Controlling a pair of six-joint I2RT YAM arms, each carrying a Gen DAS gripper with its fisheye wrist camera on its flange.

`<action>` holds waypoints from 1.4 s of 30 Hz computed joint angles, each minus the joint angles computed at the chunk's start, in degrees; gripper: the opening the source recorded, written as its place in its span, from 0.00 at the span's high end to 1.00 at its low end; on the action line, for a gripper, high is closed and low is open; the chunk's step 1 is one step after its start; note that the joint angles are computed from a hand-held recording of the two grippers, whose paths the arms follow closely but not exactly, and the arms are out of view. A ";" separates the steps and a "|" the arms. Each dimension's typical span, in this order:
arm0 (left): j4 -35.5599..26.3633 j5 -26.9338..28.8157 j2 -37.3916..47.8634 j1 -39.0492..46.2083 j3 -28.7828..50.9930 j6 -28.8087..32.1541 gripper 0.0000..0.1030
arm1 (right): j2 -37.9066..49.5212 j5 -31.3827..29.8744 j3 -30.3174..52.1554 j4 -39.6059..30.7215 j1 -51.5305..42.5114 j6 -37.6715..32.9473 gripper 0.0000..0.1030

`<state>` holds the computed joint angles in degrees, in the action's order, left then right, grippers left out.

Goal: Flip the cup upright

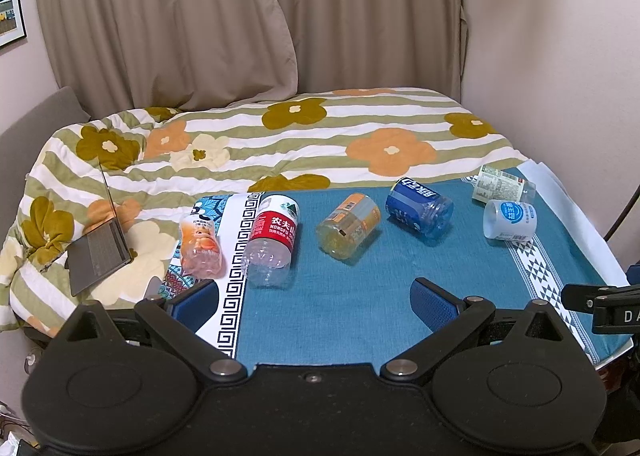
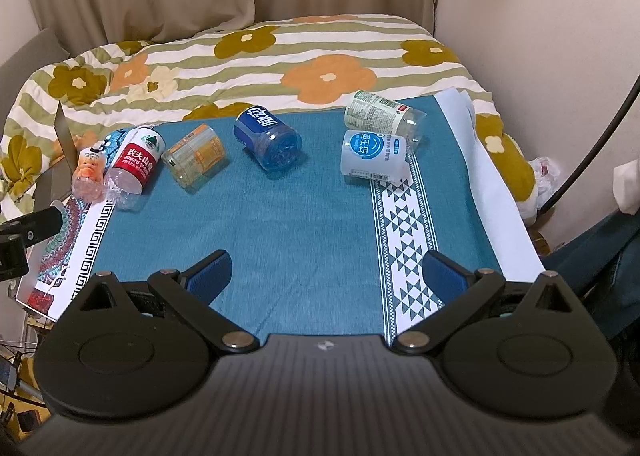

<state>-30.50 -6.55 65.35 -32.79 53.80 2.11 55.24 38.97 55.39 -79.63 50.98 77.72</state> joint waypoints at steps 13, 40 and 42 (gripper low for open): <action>0.29 -0.62 0.78 -0.68 0.36 -0.38 0.00 | -0.14 -0.19 -0.20 0.30 -0.14 -0.10 0.00; -3.69 -8.38 8.42 -0.73 9.69 -7.11 0.00 | -8.43 -21.31 -3.51 18.56 -31.86 -39.35 0.00; -3.03 -5.53 10.54 2.30 11.20 -5.76 0.00 | -6.54 -22.42 -3.06 19.88 -32.48 -40.75 0.00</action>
<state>-33.54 -12.08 75.89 -30.49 65.00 -3.65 48.70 16.56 52.32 -59.75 18.50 36.96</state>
